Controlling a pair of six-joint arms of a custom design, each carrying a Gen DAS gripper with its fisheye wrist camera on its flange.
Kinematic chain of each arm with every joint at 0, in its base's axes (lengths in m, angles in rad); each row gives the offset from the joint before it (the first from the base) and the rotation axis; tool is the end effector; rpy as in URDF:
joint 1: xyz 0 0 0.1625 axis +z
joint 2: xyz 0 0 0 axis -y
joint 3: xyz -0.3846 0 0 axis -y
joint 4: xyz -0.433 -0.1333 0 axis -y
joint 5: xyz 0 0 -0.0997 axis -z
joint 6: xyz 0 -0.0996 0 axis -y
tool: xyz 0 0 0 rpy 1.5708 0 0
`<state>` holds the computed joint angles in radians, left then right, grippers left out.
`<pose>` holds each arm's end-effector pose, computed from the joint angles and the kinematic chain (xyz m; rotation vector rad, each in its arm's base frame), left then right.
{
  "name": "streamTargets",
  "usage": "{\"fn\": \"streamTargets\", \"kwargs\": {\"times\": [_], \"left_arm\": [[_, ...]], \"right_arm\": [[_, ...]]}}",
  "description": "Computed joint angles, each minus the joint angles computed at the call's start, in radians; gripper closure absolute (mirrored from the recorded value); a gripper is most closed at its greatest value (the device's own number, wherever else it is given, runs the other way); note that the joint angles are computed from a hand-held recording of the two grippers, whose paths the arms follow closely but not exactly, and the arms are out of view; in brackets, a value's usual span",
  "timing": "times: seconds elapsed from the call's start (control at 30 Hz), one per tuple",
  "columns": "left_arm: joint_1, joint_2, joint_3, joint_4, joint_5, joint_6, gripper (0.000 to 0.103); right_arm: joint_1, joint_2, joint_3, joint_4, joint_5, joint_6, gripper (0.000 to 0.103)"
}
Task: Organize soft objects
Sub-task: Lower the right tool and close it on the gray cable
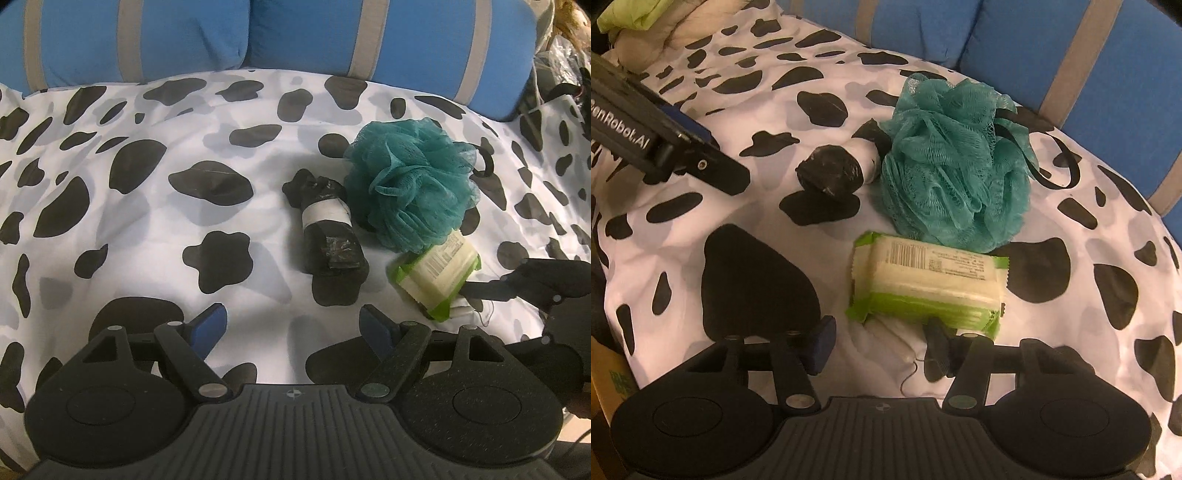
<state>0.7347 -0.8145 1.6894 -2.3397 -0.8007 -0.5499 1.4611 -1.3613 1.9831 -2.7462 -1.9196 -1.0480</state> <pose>-0.3339 -0.5748 0.0283 0.3987 2.4002 -0.5305 0.0367 -0.5734 0.2593 1.0314 -2.3150 0.3580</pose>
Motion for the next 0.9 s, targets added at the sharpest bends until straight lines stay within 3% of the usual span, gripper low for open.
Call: {"fn": "streamTargets", "kwargs": {"times": [0.07,0.13,0.23,0.4,0.67,0.8,0.9], "left_arm": [[-0.001,0.000,0.001,0.002,-0.002,0.001,0.024],[-0.002,-0.001,0.002,0.005,-0.004,0.003,0.024],[-0.005,-0.003,0.006,0.007,-0.001,0.002,0.024],[-0.005,-0.009,0.011,0.014,-0.002,0.001,0.024],[-0.004,-0.005,0.005,0.032,-0.003,-0.001,0.024],[-0.005,-0.002,0.002,0.041,-0.001,0.002,0.024],[-0.004,-0.001,0.001,0.043,-0.001,-0.003,0.024]], "right_arm": [[-0.002,0.002,-0.009,0.021,0.004,0.014,0.049],[-0.003,-0.002,-0.019,0.064,0.012,0.039,0.064],[0.004,-0.012,-0.027,0.121,0.007,0.059,0.078],[0.002,-0.032,-0.035,0.217,0.029,0.073,0.080],[-0.004,-0.008,-0.055,0.208,0.026,0.181,0.080],[0.000,-0.003,-0.065,0.225,0.009,0.222,0.092],[0.004,-0.013,-0.058,0.240,0.006,0.213,0.092]]}}
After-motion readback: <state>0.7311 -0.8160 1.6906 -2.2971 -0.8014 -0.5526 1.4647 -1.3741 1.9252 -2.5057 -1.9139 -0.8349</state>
